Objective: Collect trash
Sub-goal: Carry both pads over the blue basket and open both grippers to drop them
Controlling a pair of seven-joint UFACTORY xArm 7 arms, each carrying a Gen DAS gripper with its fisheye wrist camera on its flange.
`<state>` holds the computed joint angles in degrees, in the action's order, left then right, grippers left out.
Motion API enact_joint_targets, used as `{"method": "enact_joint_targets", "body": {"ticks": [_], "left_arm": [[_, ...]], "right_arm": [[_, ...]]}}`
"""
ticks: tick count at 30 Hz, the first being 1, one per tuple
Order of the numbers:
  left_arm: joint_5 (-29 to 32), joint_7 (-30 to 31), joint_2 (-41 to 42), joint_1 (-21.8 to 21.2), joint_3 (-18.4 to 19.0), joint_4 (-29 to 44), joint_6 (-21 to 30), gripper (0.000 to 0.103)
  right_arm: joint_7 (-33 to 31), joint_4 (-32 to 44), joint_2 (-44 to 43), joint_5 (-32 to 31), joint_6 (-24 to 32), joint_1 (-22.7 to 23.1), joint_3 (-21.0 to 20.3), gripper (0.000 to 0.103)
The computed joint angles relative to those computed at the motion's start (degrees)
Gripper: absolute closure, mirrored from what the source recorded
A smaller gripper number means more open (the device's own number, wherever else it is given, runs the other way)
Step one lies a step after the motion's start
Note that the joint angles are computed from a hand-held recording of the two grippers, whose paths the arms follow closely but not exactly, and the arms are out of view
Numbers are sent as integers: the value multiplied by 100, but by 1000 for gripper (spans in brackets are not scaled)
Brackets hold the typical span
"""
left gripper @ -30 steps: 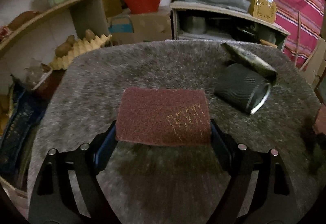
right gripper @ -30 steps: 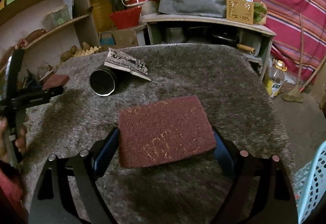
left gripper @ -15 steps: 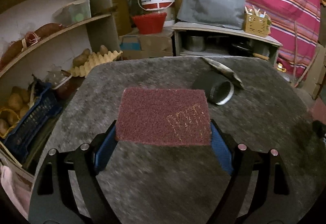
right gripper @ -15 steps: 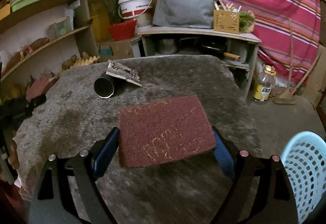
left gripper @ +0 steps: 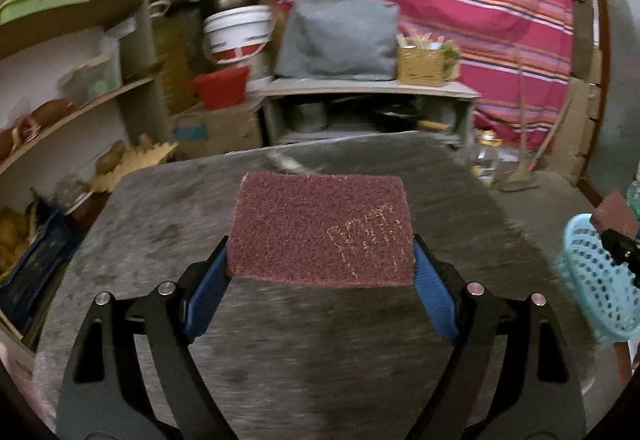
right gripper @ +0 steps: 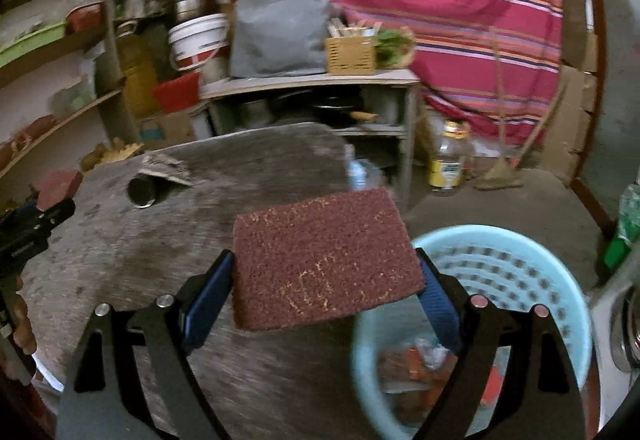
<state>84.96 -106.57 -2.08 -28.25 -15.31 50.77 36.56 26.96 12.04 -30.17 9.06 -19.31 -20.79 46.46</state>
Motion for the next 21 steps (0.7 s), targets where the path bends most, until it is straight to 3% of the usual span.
{"method": "enact_joint_targets", "body": {"ticks": [5, 10, 14, 21], "left_arm": [[217, -25, 809, -387, -109, 847, 47, 21], [297, 105, 1650, -951, 33, 1756, 5, 20], [247, 377, 2307, -1388, 181, 2503, -48, 20], [23, 905, 3107, -2002, 500, 3493, -224, 20]], "right_arm": [[-113, -545, -455, -124, 146, 188, -790, 17], [-260, -915, -587, -251, 123, 153, -1467, 17], [-580, -1045, -421, -326, -6, 237, -2243, 17], [-927, -1206, -494, -119, -11, 286, -2673, 17]]}}
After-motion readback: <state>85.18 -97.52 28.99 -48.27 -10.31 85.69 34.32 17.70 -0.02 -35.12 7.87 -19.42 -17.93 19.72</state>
